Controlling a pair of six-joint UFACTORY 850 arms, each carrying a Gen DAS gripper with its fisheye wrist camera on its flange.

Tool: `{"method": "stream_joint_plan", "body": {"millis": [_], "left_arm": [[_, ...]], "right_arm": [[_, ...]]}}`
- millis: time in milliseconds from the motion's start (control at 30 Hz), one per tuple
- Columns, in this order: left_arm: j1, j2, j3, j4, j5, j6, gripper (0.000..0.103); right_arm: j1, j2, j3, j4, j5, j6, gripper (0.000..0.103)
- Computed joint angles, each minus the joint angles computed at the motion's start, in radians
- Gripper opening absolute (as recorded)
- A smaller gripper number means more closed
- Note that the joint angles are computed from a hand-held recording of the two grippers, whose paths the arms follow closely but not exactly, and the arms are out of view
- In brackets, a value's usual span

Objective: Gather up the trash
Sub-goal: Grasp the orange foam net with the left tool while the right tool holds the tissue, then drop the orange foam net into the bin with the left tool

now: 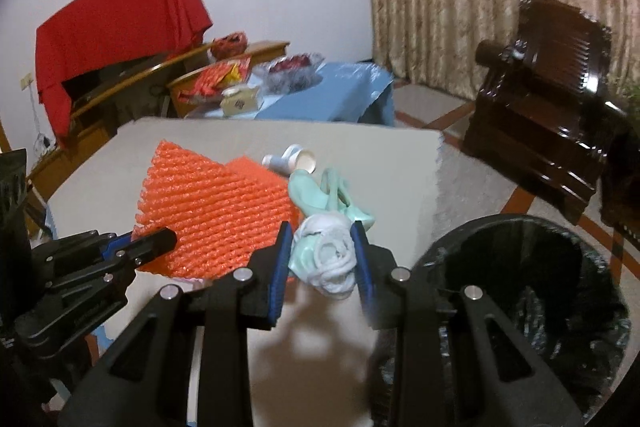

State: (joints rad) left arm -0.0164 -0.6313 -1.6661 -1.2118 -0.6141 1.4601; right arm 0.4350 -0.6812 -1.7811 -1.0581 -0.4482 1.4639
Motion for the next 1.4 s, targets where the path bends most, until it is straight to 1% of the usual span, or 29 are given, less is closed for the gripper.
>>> {"method": "stream_joint_plan", "body": {"millis": [133,267,433,533,567,600,633,667,700,733,800,833,867,933,967,1000,1033,1133,1233,1400], "left_arm": [[-0.026,0.015,0.003,-0.012,-0.035,0.022,0.011],[-0.070,0.023,0.009,0.008,-0.066,0.032,0.011],[-0.133,0.018,0.009,0.041,-0.094,0.027,0.011],[-0.171,0.014,0.007,0.046,-0.106,0.038,0.011],[-0.181,0.014,0.011,0.048,-0.112,0.044,0.012],[-0.189,0.011,0.008,0.055,-0.122,0.045,0.013],[-0.198,0.009,0.007,0.060,-0.129,0.046,0.015],[-0.205,0.014,0.017,0.053,-0.128,0.054,0.020],[-0.212,0.013,0.018,0.054,-0.127,0.053,0.035],[-0.215,0.015,0.023,0.045,-0.125,0.056,0.048],[-0.210,0.019,0.032,0.023,-0.125,0.072,0.053],[-0.208,0.017,0.030,0.024,-0.121,0.074,0.059],[-0.204,0.025,0.041,0.018,-0.105,0.086,0.062],[-0.192,0.035,0.058,-0.015,-0.077,0.117,0.074],[-0.183,0.041,0.067,-0.031,-0.060,0.130,0.079],[-0.174,0.045,0.073,-0.048,-0.045,0.142,0.087],[-0.162,0.049,0.080,-0.069,-0.030,0.154,0.090],[-0.135,0.058,0.090,-0.097,0.004,0.165,0.097],[-0.088,0.059,0.098,-0.132,0.049,0.193,0.097],[-0.028,0.043,0.095,-0.187,0.132,0.239,0.097]], "right_arm": [[0.000,0.091,0.116,-0.142,-0.035,0.162,0.029],[-0.003,0.170,0.224,-0.213,-0.095,0.258,0.029],[-0.017,0.261,0.367,-0.246,-0.168,0.365,0.029],[-0.022,0.297,0.429,-0.248,-0.209,0.402,0.029],[-0.027,0.311,0.453,-0.242,-0.228,0.408,0.030],[-0.028,0.318,0.466,-0.236,-0.243,0.412,0.034],[-0.026,0.324,0.479,-0.233,-0.256,0.421,0.037],[-0.026,0.330,0.490,-0.231,-0.279,0.433,0.047],[-0.027,0.336,0.501,-0.232,-0.294,0.439,0.060],[-0.024,0.340,0.509,-0.239,-0.320,0.450,0.065],[-0.013,0.347,0.525,-0.251,-0.354,0.467,0.079],[-0.011,0.351,0.530,-0.254,-0.361,0.472,0.083],[-0.008,0.353,0.534,-0.261,-0.372,0.481,0.091],[-0.002,0.351,0.536,-0.276,-0.379,0.501,0.094],[-0.001,0.351,0.533,-0.276,-0.375,0.504,0.097],[0.000,0.347,0.528,-0.280,-0.369,0.511,0.098],[0.000,0.342,0.521,-0.281,-0.364,0.511,0.098],[0.006,0.310,0.478,-0.293,-0.325,0.511,0.098],[0.011,0.259,0.408,-0.285,-0.290,0.474,0.098],[0.023,0.147,0.263,-0.285,-0.165,0.418,0.098]]}}
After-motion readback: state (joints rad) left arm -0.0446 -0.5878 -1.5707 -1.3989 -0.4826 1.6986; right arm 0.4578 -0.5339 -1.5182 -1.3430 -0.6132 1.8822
